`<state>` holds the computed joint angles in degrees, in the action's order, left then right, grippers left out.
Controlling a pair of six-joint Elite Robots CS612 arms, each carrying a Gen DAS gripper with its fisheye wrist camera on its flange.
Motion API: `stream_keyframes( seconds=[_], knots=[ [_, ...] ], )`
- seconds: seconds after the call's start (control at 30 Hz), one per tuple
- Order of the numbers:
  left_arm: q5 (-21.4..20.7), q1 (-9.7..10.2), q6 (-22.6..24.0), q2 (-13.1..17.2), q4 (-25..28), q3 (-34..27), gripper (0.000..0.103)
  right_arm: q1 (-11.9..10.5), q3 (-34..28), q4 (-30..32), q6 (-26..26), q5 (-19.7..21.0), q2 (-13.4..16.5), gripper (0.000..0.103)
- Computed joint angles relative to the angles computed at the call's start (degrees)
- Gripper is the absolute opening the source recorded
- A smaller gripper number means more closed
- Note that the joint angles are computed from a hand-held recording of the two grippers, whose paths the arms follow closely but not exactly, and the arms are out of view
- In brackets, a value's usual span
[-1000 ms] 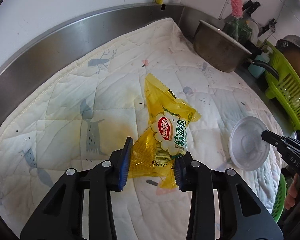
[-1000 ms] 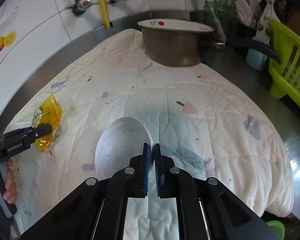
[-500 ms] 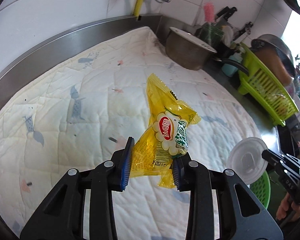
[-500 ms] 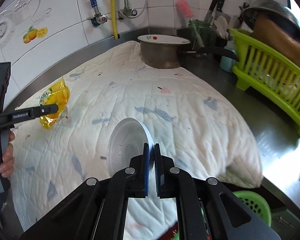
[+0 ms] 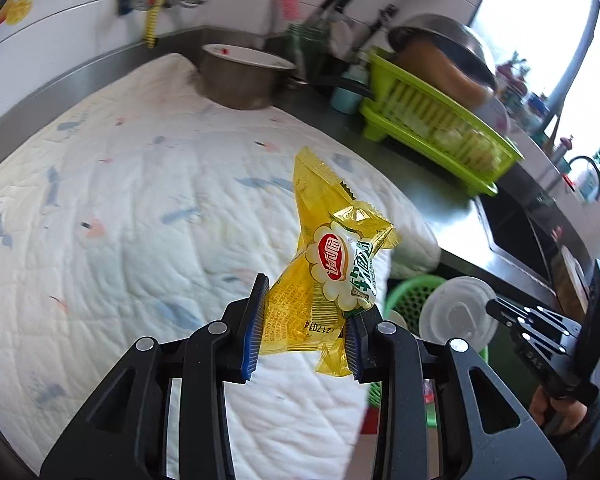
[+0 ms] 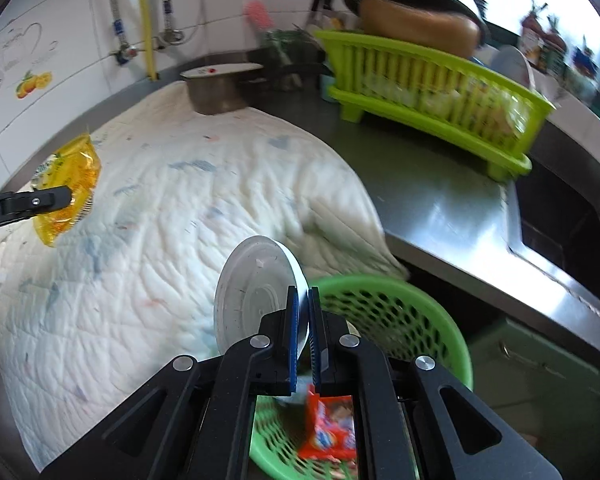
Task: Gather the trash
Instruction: 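Carry the yellow bag and white lid to the green basket and release both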
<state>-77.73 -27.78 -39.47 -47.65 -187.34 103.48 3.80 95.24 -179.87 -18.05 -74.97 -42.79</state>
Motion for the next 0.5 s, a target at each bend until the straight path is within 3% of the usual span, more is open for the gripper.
stream_keyframes(
  seconds=[0.27, 0.5],
  knots=[
    [-3.2, -3.89, 2.1, 1.6, 2.4, -2.3, 0.034, -3.0, 2.0, -0.1, 2.0, -5.6, 0.3, 0.005],
    [-5.9, -6.08, 4.7, 4.3, 6.8, -6.7, 0.034, -5.2, 3.7, -0.8, 3.5, -4.9, -0.4, 0.011]
  ],
)
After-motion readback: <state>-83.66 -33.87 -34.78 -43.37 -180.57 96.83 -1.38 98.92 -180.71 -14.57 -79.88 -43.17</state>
